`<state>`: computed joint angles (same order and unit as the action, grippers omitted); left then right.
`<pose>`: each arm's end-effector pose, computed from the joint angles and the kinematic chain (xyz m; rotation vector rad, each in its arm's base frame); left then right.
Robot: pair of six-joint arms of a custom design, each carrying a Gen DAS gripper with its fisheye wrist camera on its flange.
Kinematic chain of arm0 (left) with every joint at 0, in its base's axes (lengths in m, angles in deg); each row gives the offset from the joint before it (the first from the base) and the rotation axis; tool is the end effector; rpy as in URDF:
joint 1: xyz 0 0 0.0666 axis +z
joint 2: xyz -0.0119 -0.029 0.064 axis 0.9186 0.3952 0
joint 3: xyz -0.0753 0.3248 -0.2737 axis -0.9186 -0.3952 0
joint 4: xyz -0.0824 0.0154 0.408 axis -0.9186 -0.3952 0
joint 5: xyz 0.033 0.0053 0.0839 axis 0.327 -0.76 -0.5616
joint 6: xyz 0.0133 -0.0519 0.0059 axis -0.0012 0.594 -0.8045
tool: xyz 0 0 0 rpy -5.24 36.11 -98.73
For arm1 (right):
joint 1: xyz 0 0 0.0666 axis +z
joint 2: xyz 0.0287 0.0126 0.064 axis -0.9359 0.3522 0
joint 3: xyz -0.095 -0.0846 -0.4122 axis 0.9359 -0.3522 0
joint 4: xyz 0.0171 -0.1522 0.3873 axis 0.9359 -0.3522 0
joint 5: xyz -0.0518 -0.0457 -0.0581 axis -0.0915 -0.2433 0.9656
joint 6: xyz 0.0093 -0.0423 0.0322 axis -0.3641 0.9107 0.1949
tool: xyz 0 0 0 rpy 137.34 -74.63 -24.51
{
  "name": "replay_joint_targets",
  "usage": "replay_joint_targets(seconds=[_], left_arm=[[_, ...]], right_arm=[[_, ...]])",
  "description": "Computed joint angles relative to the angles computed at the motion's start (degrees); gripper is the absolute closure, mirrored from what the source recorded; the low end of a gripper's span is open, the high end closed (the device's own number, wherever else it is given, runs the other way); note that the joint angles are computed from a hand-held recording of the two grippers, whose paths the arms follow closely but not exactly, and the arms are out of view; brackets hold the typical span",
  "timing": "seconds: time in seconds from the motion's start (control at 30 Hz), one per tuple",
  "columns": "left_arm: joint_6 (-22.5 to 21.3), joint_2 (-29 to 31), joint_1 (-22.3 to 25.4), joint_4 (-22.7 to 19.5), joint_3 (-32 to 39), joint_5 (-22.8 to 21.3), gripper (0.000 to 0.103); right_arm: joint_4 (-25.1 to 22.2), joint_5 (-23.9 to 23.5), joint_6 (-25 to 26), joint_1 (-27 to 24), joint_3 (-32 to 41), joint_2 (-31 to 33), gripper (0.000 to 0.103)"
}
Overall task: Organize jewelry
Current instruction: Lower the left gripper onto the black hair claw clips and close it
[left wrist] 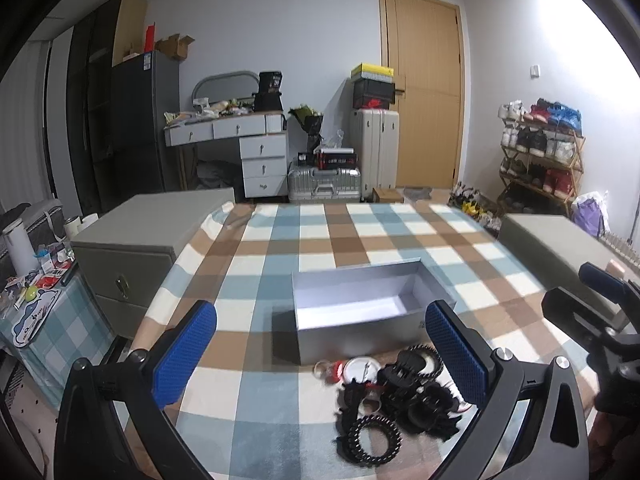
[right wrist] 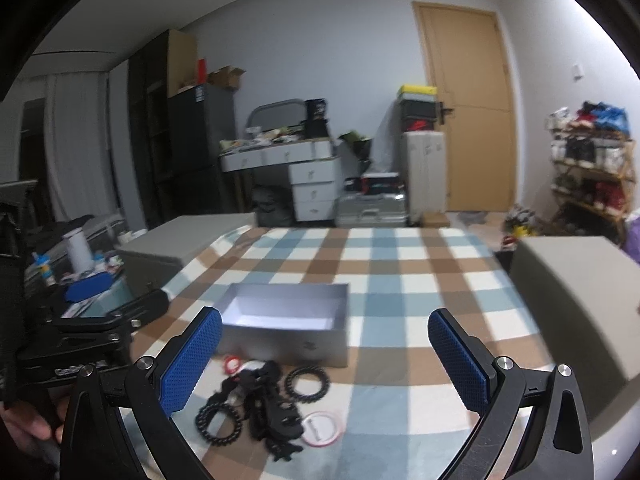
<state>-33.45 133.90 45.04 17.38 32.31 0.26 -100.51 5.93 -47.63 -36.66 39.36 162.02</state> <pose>0.5141 -0.2139 0.4689 0.6625 1.9663 -0.4023 0.4250 0.2412 0.4168 0.3902 1.8579 -0.1502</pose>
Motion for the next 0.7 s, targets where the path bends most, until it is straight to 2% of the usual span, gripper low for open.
replay_joint_targets(seconds=[0.2,0.4,0.53,0.7], left_arm=[[-0.71,1.45,1.16,-2.67,0.06,-0.11,0.001],[-0.9,2.85,2.55,-4.89,0.06,0.29,0.001],[-1.28,2.97,2.79,-6.22,-0.79,0.0,0.001],[-1.94,2.82,2.88,-6.62,-1.47,0.02,0.001]], right_arm=[[-0.62,-8.24,-1.14,-1.81,-0.45,1.95,0.0],[-1.77,-19.47,-4.44,-4.48,-0.67,5.29,0.001],[-1.53,-23.43,-4.65,-4.81,-0.55,6.96,0.009],[-1.73,-24.63,-3.91,-4.7,-0.34,8.1,0.014]])
